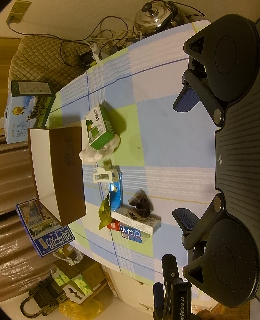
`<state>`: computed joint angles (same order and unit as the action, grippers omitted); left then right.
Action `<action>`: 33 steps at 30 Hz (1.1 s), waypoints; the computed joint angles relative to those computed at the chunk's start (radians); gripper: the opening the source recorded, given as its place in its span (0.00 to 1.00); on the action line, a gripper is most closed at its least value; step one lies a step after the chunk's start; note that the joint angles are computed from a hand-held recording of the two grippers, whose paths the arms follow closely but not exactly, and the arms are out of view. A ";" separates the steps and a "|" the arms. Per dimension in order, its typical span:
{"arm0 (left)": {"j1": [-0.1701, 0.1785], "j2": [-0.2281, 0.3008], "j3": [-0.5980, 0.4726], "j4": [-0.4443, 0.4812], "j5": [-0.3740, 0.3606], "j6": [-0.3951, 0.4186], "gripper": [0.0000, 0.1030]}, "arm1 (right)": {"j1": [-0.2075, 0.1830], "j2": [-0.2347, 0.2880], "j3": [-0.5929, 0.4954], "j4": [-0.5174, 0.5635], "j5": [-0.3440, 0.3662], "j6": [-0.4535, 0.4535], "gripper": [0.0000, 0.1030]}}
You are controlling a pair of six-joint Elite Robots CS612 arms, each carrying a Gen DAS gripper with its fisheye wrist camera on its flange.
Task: Organize objects
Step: 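Move both tools toward the items in front of the box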
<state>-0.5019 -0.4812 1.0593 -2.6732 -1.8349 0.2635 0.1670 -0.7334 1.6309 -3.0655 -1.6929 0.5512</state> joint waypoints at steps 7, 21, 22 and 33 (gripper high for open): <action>-0.007 0.024 -0.043 0.024 0.011 -0.007 0.99 | -0.013 0.008 -0.004 0.002 0.004 -0.003 0.98; -0.011 0.100 -0.155 0.072 0.078 -0.056 0.95 | -0.051 0.066 -0.061 -0.025 0.094 -0.108 0.82; -0.011 0.104 -0.164 0.078 0.089 -0.065 0.95 | -0.053 0.076 -0.075 -0.029 0.118 -0.128 0.82; 0.005 0.165 -0.269 0.152 0.157 -0.169 0.94 | -0.053 0.195 -0.273 0.018 0.309 -0.271 0.76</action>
<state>-0.4968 -0.3157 0.7901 -2.5209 -1.6777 0.0942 0.1137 -0.5381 1.3577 -3.0480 -1.3838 0.2798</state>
